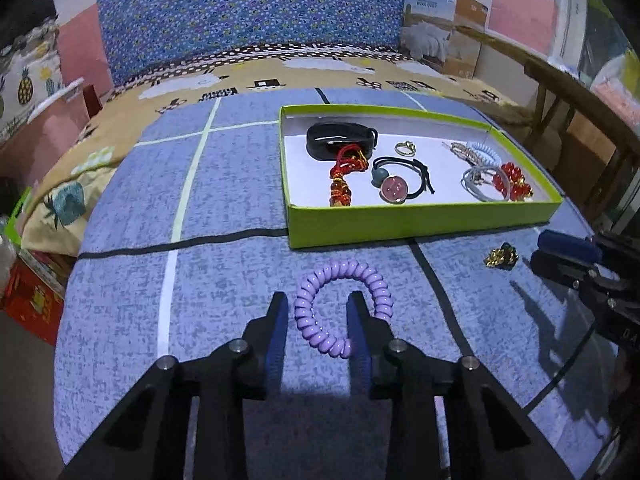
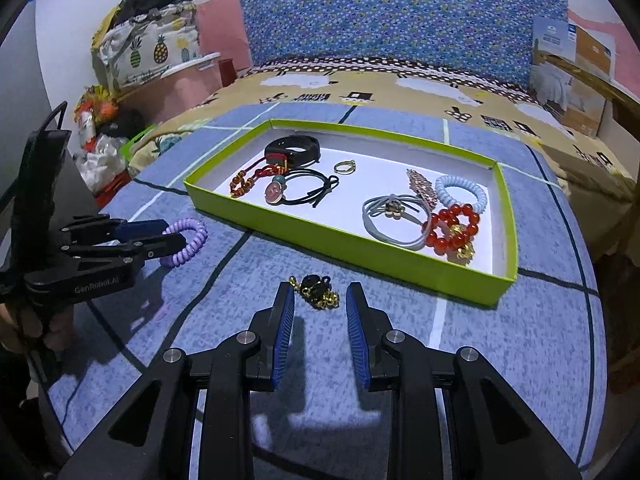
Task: Organize jewelry
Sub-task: 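Grasp the black-and-gold charm with the right tool while the left tool grasps the lavender coil tie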
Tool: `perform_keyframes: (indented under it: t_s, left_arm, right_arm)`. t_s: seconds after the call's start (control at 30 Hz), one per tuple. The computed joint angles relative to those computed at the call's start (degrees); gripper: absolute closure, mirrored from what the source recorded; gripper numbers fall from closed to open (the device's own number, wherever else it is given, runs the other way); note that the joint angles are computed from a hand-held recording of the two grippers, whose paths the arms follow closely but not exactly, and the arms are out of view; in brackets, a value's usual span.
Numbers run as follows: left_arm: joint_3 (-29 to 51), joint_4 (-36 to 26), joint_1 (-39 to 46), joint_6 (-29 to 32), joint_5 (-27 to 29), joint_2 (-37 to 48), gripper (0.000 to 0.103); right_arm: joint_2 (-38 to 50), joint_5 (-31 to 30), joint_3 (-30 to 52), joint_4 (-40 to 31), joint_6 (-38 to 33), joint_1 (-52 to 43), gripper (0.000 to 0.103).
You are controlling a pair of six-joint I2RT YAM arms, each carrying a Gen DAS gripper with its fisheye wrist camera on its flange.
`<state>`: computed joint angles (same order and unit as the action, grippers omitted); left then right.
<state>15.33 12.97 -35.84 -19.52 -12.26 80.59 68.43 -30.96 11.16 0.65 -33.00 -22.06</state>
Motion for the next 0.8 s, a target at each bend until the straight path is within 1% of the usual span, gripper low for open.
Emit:
perform_keyframes:
  t_s: [0.1,0.2,0.37,0.47,0.63,0.7,0.8]
  left_arm:
    - [0.3,0.0,0.1,0.6,0.3,0.3,0.084]
    - [0.2,0.3,0.4,1.2,1.0,0.2,0.091]
    - [-0.1,0.2,0.3,1.4,1.5,-0.4,0.092]
    - [-0.4,0.0,0.0,1.3,1.6,-0.8,0.092]
    - [-1.1,0.2,-0.3,0.7,2.5,-1.8,0.092]
    - [-1.4,0.4,-0.5,0.5,3.1,-2.1,0.092]
    - [-2.1,0.8,-0.5,0.2,4.4,-3.0,0.092]
  right_arm:
    - [1.8,1.5,0.2,1.8,0.0,2.0,0.075]
    - [5.0,2.8,0.9,3.7,-0.1,4.0,0.076]
    - [9.3,5.6,2.4,5.5,-0.4,6.5,0.075]
    - [10.3,7.5,2.4,6.4,-0.2,7.9,0.076]
    - [10.6,7.2,3.1,5.6,0.1,7.4,0.076]
    - [10.3,7.4,2.7,5.8,0.3,7.4,0.081]
    - [9.4,7.3,2.2,5.8,0.8,7.3,0.082]
